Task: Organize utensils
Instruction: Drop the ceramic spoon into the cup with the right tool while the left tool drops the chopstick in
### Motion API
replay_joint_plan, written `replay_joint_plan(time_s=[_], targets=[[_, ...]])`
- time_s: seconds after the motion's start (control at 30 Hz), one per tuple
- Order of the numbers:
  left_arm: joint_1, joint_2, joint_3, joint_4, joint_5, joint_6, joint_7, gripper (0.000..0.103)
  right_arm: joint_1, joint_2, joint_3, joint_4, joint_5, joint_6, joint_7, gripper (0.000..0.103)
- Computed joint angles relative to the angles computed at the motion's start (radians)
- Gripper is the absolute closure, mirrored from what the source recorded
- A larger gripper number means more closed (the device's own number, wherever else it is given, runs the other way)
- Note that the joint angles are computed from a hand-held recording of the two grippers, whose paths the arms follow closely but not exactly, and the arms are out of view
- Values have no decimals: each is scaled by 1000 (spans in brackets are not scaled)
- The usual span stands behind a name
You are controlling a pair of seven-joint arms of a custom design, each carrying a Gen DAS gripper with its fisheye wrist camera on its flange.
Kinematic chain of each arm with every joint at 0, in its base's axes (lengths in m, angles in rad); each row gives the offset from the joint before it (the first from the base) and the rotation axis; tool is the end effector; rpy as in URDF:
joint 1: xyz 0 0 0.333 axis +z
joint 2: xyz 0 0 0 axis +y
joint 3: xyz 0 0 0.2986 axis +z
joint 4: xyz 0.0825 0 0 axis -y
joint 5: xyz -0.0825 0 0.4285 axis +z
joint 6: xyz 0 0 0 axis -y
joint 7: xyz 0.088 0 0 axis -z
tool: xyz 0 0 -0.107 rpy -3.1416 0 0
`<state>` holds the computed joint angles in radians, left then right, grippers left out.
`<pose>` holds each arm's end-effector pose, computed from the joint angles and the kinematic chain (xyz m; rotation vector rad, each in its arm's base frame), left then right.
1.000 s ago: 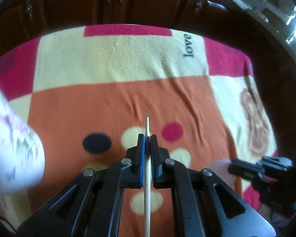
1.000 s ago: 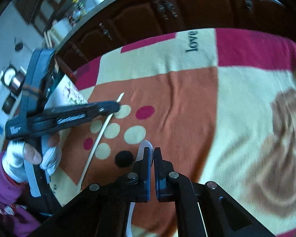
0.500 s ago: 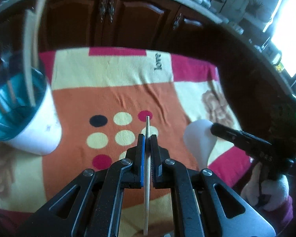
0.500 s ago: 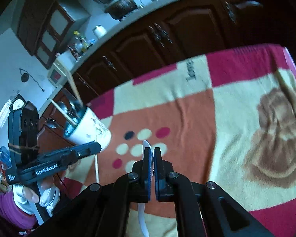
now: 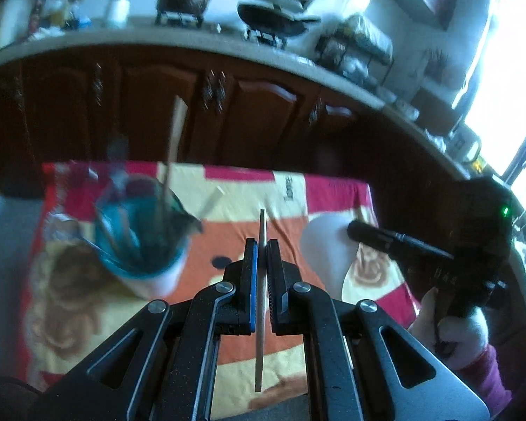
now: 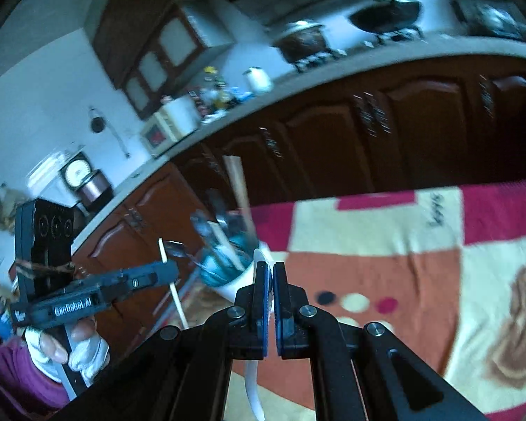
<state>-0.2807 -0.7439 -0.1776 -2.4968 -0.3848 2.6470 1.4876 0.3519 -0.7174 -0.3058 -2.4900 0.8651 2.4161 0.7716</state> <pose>0.3896 -0.1954 0.6076 -1.7172 1.9629 -1.2136 0.4446 0.0103 0.5620 -1.6940 1.1845 -0.0918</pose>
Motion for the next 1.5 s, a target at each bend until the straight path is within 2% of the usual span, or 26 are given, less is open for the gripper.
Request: replay_joint_plan(time_s=[0.17, 0.3, 0.4, 0.63, 0.77, 0.97, 1.07, 1.27, 1.5], targets=[[81, -50, 6, 13, 51, 3, -16, 99, 69, 14, 25, 43, 48, 8, -31, 101], [154, -39, -4, 37, 93, 47, -51, 99, 116, 62, 59, 96, 90, 40, -56, 101], [222, -9, -34, 56, 144, 98, -93, 99, 136, 126, 98, 143, 105, 99, -60, 101], [359, 106, -120, 97, 280, 201, -218, 99, 165, 307, 194, 231, 84, 331, -53, 101], [405, 167, -148, 115, 341, 258, -283, 99, 200, 403, 200, 277, 109, 449, -95, 101], [508, 222, -235, 120, 462, 327, -395, 99, 203, 482, 219, 311, 200, 511, -186, 101], [501, 231, -233, 114, 490, 335, -407, 99, 181, 488, 236, 299, 199, 499, -194, 101], [424, 234, -172, 93, 472, 299, -376, 99, 144, 447, 242, 255, 172, 428, -173, 101], [388, 223, -154, 75, 466, 220, -388, 99, 127, 387, 259, 189, 20, 395, -73, 101]])
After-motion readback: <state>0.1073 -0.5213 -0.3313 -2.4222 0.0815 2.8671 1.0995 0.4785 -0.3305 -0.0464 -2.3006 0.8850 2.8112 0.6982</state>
